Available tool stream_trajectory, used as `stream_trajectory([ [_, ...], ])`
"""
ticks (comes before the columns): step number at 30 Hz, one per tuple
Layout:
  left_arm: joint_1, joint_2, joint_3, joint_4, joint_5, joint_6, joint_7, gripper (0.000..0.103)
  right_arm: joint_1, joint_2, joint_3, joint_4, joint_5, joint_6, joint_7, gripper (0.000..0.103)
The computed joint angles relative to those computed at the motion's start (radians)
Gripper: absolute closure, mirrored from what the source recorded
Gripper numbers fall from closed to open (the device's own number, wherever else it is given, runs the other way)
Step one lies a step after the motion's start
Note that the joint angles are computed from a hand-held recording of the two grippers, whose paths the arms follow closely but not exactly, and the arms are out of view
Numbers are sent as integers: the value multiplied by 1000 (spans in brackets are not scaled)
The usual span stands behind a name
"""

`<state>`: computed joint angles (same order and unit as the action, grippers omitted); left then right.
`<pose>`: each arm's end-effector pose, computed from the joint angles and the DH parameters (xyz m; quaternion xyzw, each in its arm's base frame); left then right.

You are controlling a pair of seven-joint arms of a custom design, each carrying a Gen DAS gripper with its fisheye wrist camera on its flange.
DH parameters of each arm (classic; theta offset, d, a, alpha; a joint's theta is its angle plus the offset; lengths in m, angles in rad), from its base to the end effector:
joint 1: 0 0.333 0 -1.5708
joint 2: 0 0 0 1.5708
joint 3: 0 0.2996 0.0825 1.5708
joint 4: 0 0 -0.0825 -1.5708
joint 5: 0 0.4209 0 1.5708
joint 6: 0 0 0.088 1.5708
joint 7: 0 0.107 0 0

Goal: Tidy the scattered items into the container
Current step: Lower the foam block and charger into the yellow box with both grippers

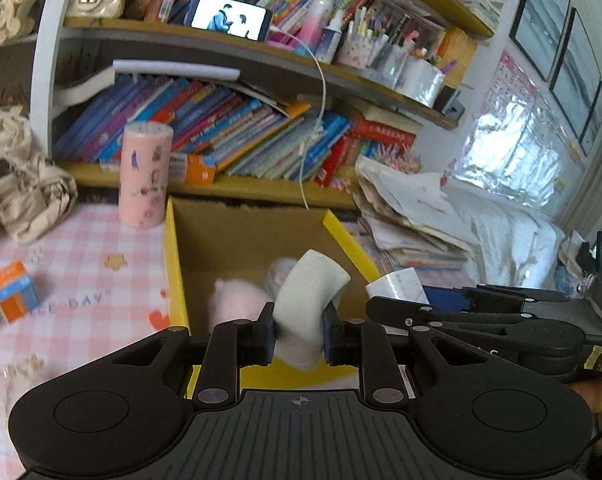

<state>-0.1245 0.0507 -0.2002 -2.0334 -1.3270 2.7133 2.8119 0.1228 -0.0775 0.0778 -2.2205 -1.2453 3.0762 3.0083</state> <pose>0.6042 -0.1657 0.4352 -0.4566 0.7457 -0.4760 0.0939 0.5395 0.1884 0.4397 -0.6171 0.6309 -0.2856 0.3736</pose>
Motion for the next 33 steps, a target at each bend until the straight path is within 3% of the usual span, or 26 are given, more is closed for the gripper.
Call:
stream_trajectory([
  [5,-13,85,-20,88,118,85,-100,82,0,86,-40,74,114,62,-173,62],
  [8,-14,153,-32,148,262,124,-228,82,-3,145,-39,101,373,93,-463,62],
  [10,-23,202,-29,191,381,141,-335,82,-59,188,32,122,588,91,-710,62],
  [12,-37,245,-17,231,495,146,-428,82,-106,232,92,161,710,70,-868,62],
  [17,-106,369,57,362,791,111,-681,82,-179,363,186,313,894,-66,-1174,62],
  [23,-141,506,99,538,1003,7,-892,82,-159,507,184,513,1004,-282,-1409,62],
  [27,-156,587,122,655,1124,-65,-1014,81,-133,566,167,599,1071,-345,-1508,62],
  [33,-155,644,109,739,1268,-97,-1101,78,-89,618,123,686,1163,-387,-1606,62],
])
